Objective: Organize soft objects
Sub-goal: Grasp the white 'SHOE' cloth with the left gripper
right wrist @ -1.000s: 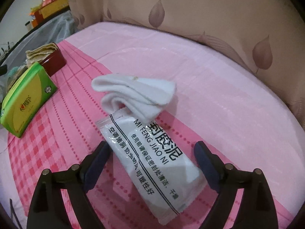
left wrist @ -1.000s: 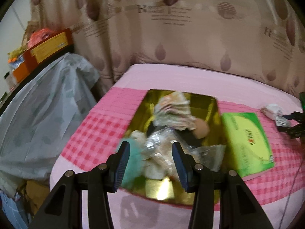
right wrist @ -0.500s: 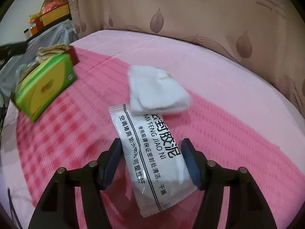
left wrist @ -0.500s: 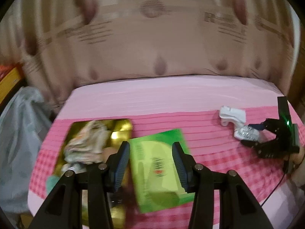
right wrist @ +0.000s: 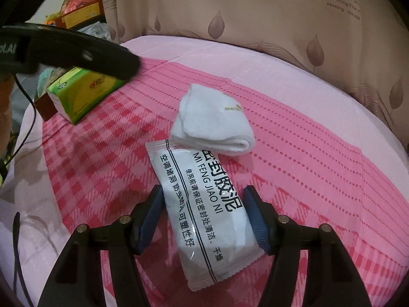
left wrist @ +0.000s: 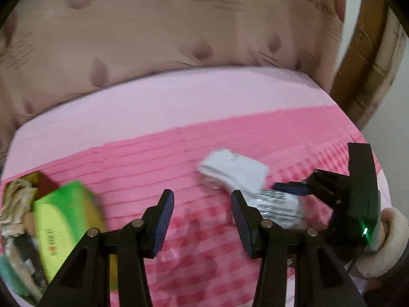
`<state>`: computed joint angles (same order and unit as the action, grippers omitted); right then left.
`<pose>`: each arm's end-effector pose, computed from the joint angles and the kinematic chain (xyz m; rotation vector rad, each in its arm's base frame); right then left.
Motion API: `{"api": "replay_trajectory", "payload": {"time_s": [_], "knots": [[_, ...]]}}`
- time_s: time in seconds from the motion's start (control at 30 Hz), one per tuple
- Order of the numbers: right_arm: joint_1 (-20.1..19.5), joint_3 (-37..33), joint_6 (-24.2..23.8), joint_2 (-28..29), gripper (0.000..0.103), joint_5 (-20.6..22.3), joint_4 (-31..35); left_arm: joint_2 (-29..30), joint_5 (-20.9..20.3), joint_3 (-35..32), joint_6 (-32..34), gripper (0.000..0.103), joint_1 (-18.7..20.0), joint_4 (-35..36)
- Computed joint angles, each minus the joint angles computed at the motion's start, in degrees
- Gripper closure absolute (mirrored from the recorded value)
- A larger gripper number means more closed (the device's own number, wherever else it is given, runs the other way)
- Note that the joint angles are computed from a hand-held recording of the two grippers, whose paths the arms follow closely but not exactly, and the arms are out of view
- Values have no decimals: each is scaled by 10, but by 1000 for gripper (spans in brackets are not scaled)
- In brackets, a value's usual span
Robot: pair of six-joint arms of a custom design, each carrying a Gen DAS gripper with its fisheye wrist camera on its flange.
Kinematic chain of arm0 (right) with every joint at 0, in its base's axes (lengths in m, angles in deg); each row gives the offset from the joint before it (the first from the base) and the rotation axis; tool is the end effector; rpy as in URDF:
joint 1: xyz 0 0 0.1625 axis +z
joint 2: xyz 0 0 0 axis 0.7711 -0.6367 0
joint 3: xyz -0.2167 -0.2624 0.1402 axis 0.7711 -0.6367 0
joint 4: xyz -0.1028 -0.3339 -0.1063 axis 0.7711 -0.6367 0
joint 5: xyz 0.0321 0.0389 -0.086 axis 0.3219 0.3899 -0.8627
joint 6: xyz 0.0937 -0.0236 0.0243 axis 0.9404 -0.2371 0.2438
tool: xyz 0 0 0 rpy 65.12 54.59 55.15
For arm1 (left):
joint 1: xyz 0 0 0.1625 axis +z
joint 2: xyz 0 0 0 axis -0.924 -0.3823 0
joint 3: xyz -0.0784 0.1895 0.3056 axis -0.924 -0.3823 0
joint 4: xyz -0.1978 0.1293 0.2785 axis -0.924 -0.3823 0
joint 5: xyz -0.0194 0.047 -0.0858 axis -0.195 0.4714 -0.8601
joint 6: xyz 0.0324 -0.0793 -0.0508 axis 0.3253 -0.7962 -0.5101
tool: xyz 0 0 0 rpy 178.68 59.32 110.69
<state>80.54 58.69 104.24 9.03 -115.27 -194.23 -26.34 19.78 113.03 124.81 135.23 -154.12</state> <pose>0.3595 -0.3335 -0.1390 0.3569 -2.2574 0.6963 -0.0156 -0.4793 0.2700 1.3157 2.4443 -0.1380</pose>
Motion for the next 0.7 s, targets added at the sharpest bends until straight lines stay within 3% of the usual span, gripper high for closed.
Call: {"api": "replay_trajectory", "payload": {"time_s": [0.1,0.3,0.43,0.57,0.7], "knots": [[1,-3,0,3,43,-3,3,24,-17,-14,-39,56,-8,41],[1,3,1,2,42,4,-8,79,-18,-40,-98,56,-12,55],[-1,8,-1,-2,42,9,-15,124,-6,-56,-135,56,-4,47],[-2,12,-1,-4,41,13,-21,147,-26,-72,-148,56,15,42],[-1,11,1,-4,41,14,-19,159,-39,-84,-154,73,26,43]]}}
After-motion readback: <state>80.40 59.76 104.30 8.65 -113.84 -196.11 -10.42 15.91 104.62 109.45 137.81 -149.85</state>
